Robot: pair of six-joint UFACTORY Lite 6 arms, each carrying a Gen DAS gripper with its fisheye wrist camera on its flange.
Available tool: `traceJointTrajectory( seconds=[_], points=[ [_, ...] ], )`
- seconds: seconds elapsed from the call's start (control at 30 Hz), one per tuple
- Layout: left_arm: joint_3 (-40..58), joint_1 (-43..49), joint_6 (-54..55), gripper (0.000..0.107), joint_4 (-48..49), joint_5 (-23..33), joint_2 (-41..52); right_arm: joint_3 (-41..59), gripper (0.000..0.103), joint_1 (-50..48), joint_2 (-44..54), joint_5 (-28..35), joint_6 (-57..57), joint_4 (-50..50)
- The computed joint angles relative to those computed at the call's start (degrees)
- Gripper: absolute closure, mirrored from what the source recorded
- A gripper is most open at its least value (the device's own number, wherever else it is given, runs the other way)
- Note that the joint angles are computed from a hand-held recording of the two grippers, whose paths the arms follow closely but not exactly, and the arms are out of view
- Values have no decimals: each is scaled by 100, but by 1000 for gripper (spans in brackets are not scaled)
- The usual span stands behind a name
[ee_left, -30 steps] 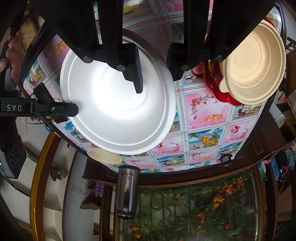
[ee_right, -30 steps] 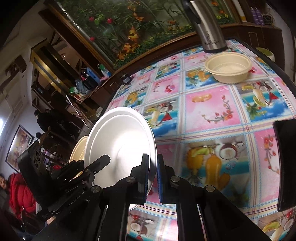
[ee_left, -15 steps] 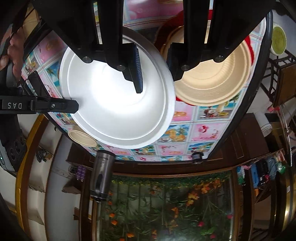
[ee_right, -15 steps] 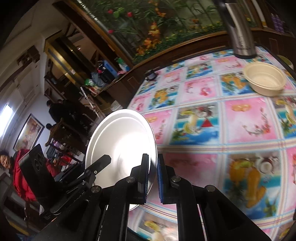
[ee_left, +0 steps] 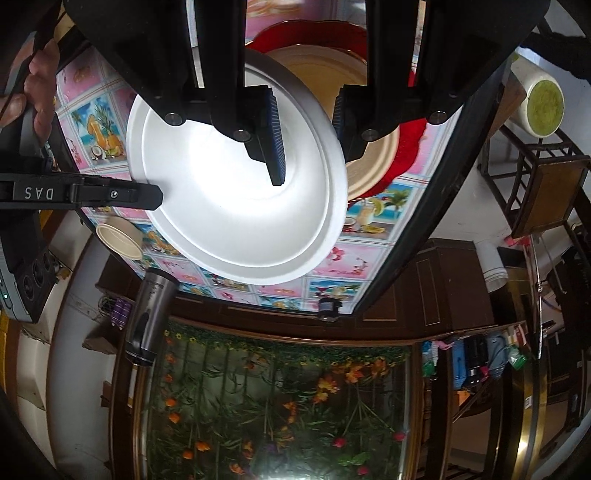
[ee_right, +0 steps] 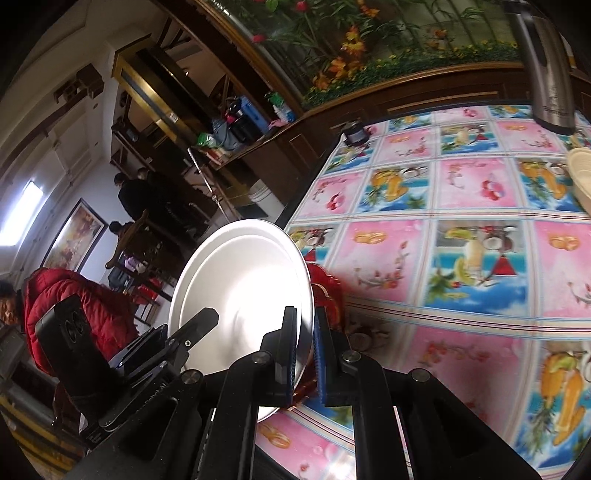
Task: Organize plates and bowls
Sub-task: 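Carry the white plate to the red stack with the left gripper while the right gripper steadies it, then lower the white plate onto the stack and open both grippers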
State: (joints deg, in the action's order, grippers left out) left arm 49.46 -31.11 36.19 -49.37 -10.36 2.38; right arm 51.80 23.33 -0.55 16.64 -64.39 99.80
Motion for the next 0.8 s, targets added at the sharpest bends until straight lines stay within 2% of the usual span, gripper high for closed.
traceJointTrajectory(
  seconds=[0.1,0.2,0.53,0.6,0.7,0.8],
  points=[
    [-73,144,-410,87,413,11,-5,232,94,155,279,-42,112,-57],
    [-156,324,-1216,87,1226,65,17,458,94,299,532,-119,312,-218],
    [-217,702,-3417,87,3400,179,207,1051,92,577,1132,-257,1411,-1247],
    [-214,725,-3475,87,3449,186,235,1122,91,608,1217,-266,1516,-1343],
    [-206,845,-4398,87,4371,192,317,1176,91,641,1303,-281,1578,-1389],
    [-192,885,-4707,87,4680,195,377,1232,91,663,1369,-304,1631,-1418]
  ],
)
